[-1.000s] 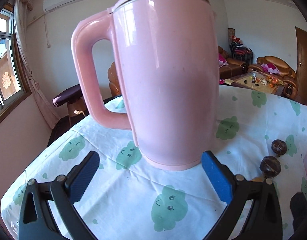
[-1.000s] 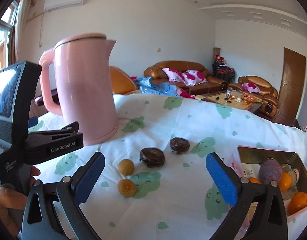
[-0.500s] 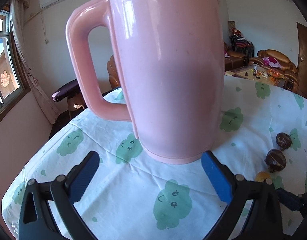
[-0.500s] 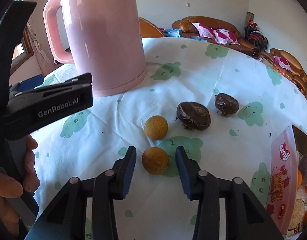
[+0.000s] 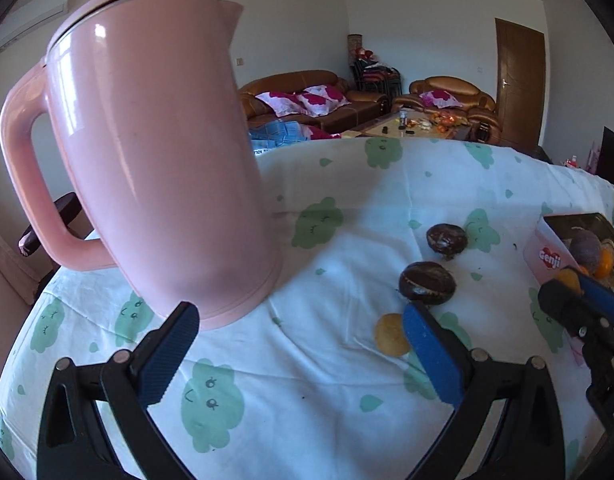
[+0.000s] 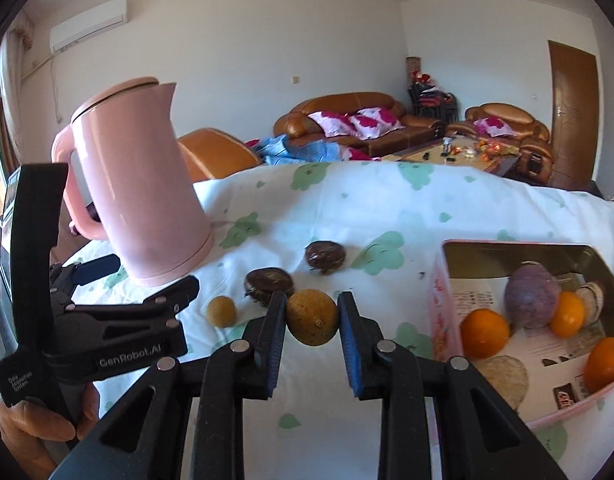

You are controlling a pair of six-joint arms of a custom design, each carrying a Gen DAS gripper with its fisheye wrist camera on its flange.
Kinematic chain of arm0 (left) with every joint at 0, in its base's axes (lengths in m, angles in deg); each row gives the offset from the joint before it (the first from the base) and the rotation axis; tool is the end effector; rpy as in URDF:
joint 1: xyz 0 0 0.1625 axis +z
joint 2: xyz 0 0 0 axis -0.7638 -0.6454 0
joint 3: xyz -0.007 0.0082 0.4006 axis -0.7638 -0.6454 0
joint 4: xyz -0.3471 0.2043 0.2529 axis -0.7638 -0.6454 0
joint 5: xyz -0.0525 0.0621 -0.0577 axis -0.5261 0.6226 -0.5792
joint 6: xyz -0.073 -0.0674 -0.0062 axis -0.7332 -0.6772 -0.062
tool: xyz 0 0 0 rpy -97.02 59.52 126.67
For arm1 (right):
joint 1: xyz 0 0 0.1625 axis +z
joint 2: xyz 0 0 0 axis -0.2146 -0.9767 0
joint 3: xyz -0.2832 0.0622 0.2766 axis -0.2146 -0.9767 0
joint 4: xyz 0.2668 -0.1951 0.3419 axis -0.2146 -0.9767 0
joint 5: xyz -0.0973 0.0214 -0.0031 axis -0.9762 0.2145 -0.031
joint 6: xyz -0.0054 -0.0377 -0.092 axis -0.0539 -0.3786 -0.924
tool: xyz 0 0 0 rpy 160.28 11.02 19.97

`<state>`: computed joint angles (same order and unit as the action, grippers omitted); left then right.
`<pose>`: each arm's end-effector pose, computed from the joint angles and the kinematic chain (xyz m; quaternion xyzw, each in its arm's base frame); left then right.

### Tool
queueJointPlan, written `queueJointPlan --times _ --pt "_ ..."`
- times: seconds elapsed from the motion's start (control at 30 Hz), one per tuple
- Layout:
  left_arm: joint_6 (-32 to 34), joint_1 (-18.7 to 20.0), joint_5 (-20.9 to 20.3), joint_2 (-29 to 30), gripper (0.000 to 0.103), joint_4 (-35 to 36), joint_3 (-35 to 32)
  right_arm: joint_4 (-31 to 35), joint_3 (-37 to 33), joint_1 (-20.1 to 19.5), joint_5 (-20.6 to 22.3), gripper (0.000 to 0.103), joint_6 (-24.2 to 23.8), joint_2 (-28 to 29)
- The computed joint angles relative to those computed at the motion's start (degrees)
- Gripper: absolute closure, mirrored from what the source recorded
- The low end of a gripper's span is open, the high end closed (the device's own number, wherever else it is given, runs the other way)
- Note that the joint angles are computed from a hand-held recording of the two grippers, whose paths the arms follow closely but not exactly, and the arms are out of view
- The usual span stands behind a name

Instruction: Organize fruits

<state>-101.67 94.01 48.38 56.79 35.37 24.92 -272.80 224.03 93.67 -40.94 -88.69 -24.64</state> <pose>-0.2798 -0.5581 -0.0742 0.3548 0.8260 -0.3183 0.3009 0.0336 -0.4514 0.1768 0.0785 -0.8020 0.4923 0.3290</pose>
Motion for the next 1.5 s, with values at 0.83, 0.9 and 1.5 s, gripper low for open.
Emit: queueJointPlan --times 0.83,0.9,1.5 --pt "-2.05 2.11 11.26 1.23 0.075 7.12 -3.22 -1.36 2.05 -3.57 8.03 0.075 2.73 -3.41" --pt "0.72 1.58 10.7 -2.13 0.075 -0.43 1.37 -3.7 2.75 -3.86 10.53 0.075 1.81 -3.36" --pt "5.72 -2.9 10.48 -9.78 0.075 -21.38 15.37 -8.81 5.08 -4.64 14.83 0.075 -3.6 -3.45"
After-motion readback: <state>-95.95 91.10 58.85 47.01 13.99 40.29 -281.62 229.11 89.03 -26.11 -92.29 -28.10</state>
